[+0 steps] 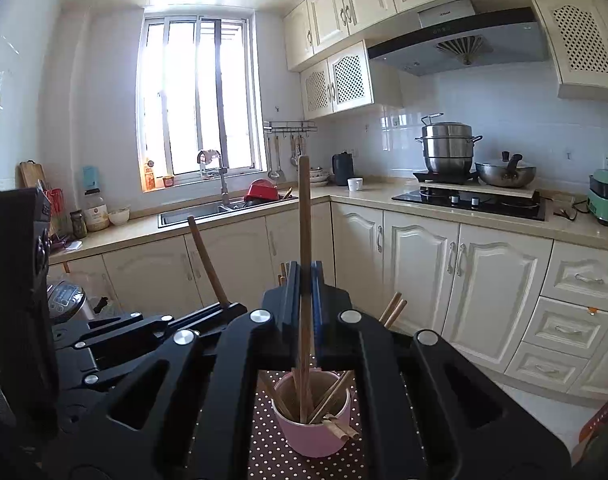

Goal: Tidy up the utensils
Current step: 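Drop the chopstick into the pink cup by opening the right gripper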

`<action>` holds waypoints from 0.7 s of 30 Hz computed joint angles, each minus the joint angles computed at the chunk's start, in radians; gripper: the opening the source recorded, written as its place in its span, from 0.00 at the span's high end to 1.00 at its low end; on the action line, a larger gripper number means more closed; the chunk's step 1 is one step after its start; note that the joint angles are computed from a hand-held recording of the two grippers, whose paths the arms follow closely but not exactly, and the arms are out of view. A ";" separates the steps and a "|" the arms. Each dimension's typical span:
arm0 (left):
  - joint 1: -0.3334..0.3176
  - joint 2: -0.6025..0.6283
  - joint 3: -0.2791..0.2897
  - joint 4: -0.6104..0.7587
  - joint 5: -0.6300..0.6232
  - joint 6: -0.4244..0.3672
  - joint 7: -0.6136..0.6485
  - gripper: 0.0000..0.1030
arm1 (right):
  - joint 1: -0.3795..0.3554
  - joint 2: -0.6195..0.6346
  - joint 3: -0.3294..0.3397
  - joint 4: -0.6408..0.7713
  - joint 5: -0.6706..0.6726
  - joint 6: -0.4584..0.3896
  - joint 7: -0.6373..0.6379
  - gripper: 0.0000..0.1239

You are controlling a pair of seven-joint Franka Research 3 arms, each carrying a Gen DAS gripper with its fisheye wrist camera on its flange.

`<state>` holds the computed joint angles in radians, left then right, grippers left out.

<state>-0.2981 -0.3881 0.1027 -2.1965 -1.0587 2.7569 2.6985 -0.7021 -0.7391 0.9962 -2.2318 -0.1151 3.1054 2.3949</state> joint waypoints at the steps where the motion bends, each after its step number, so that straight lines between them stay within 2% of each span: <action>1: 0.002 0.004 0.001 0.000 0.004 -0.006 -0.003 0.94 | 0.002 0.002 0.001 0.000 -0.001 -0.002 -0.001 0.95; 7: 0.027 0.014 0.002 0.012 0.001 -0.047 -0.019 0.92 | 0.014 0.012 -0.002 -0.001 -0.008 -0.014 0.000 0.95; 10: 0.034 0.004 -0.003 0.002 0.000 -0.030 -0.008 0.68 | 0.021 0.012 -0.006 -0.004 -0.010 -0.020 0.007 0.95; 15: 0.038 -0.022 0.009 -0.019 -0.002 -0.027 -0.004 0.65 | 0.026 0.013 -0.007 -0.003 -0.021 -0.030 0.016 0.95; 17: 0.040 -0.033 0.016 -0.031 0.001 -0.016 -0.008 0.56 | 0.029 0.017 -0.007 -0.002 -0.025 -0.034 0.019 0.95; 21: 0.045 -0.051 0.021 -0.062 0.034 0.039 -0.036 0.47 | 0.023 0.022 0.003 0.004 -0.038 -0.040 0.026 0.95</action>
